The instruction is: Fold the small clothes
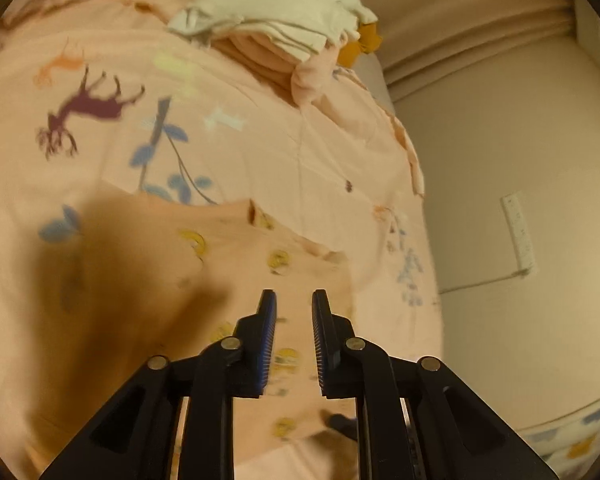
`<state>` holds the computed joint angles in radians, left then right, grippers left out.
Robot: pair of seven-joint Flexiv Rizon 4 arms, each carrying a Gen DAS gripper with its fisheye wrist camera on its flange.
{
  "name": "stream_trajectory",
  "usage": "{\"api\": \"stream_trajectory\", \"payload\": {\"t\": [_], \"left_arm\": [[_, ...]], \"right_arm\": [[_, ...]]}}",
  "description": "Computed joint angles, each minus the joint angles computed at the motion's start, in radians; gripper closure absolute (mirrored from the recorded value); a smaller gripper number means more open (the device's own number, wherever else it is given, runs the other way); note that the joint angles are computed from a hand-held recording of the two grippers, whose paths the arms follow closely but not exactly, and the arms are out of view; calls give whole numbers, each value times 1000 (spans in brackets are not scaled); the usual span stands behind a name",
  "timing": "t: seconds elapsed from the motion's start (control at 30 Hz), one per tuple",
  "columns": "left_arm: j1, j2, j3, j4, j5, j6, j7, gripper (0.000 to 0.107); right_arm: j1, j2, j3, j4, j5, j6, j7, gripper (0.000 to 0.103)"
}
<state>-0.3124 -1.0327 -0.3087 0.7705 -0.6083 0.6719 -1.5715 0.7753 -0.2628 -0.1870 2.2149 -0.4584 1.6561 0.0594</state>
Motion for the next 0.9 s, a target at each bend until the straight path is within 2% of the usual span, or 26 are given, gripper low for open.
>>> {"api": "stream_trajectory", "payload": {"t": [0.07,0.1,0.13,0.2,0.23,0.27,0.33,0.43,0.5,0.53,0.6,0.67,0.7,0.73,0.77,0.8,0.87,0.9], "left_arm": [[14,34,16,46,4,-7,-27,93],[23,52,13,80,5,18,-27,93],[34,92,29,147,6,57,-28,88],[41,151,73,244,45,137,-76,69],[47,187,113,309,63,174,-135,53],[55,203,120,348,63,203,-158,48],[100,236,106,443,44,243,-176,48],[162,242,62,509,6,221,-136,48],[195,241,20,546,-37,221,-69,48],[214,227,-8,549,-59,192,-17,48],[230,209,-48,556,-109,168,62,48],[254,209,-113,593,-205,193,178,48],[279,190,-170,593,-278,157,256,48],[286,179,-195,589,-316,131,292,48],[278,164,-204,572,-340,113,325,48],[250,155,-180,548,-323,114,322,48],[170,130,-77,466,-220,98,246,80],[137,113,-42,423,-146,95,200,84]], "right_arm": [[-21,19,22,12,6,-2,-11,69],[-12,29,7,20,-9,8,-12,68],[5,36,-17,26,-26,15,-10,66],[25,42,-44,17,-60,4,-11,63],[34,41,-57,12,-81,-1,-1,61],[48,39,-77,7,-106,-2,16,59],[40,24,-72,-5,-129,8,28,58],[-66,-15,73,-50,-60,-3,-30,58],[-115,-32,152,-81,-13,-41,-67,58],[-136,-40,185,-96,5,-61,-86,58],[-157,-49,221,-116,28,-84,-110,58],[-159,-52,236,-129,39,-111,-117,57],[-161,-53,241,-135,42,-125,-118,57],[-166,-56,251,-142,47,-138,-123,56],[-172,-59,260,-147,53,-145,-127,56],[-179,-63,272,-152,61,-151,-134,56],[-185,-65,285,-156,72,-159,-142,56],[-190,-68,291,-160,78,-163,-147,56]]}}
